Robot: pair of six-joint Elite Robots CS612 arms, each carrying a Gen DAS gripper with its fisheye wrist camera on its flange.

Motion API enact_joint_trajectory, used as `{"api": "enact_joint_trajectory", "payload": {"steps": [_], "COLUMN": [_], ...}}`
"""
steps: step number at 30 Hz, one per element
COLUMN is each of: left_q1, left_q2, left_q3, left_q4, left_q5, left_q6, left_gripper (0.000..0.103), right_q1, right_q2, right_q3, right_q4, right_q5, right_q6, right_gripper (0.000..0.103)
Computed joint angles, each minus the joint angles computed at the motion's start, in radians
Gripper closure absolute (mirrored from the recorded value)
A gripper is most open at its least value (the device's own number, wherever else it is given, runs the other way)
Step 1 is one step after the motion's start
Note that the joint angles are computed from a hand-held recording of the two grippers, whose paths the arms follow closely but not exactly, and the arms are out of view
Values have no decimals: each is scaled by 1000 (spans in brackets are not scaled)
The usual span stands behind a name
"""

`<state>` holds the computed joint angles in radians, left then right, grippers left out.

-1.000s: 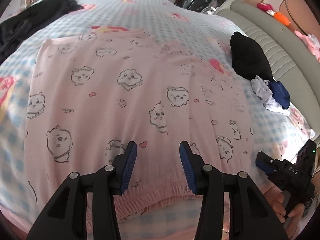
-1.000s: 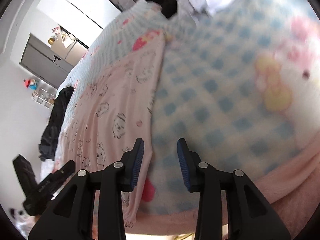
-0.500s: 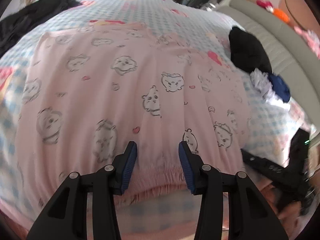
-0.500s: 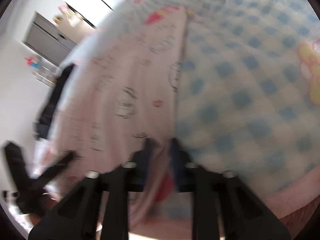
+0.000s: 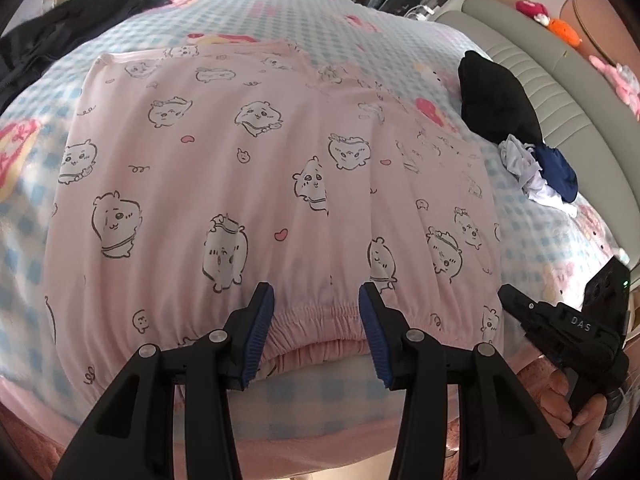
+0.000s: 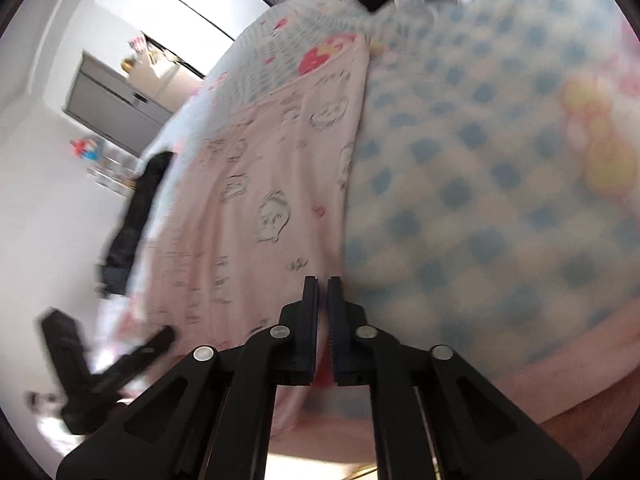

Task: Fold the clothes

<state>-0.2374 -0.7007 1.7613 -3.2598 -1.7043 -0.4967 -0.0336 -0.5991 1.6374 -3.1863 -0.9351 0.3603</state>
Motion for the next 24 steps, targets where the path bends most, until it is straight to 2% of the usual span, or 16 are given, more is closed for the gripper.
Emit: {"api": "enact_joint_trajectory", "payload": {"steps": [1, 2, 4, 5, 8, 9, 11, 13, 18, 24], "left_q1": [1, 2, 2, 2, -13, -20, -32, -45, -66, -66], "left_q2": [0, 1, 4, 4, 6, 8, 13, 19, 25, 27], "left_q3": [0, 1, 3, -1, -32, -44, -65, -83, -81, -89], "left_q4": [-5, -21, -79, -99, -69, -53, -5, 47, 98, 139], "left_q5": [-3, -4, -16, -25, -47, -53, -60, -65, -83, -96], "left_q6": [-5, -10, -10, 2, 75, 101, 134, 154, 191, 209], "left_gripper": [57, 57, 57, 57, 57, 57, 57, 57, 57, 57], "right_q1": [-5, -10, -2, 4, 26, 32, 42, 50, 50, 37], "right_q2": [8, 16, 27, 32, 39, 37, 30, 22, -8, -30], "right_q3": [-7, -14, -37, -49, -81, -87, -86, -77, -19, 8], "right_q4": [-5, -11, 4, 16, 69, 90, 116, 114, 2, 41], "right_q5": [27, 54, 59, 55, 20, -2, -43, -82, -165, -211], "right_q6": [17, 34, 28, 20, -43, -75, -129, -159, -151, -165], "right_gripper": [87, 75, 57, 52, 52, 55, 97, 98, 100, 100]}}
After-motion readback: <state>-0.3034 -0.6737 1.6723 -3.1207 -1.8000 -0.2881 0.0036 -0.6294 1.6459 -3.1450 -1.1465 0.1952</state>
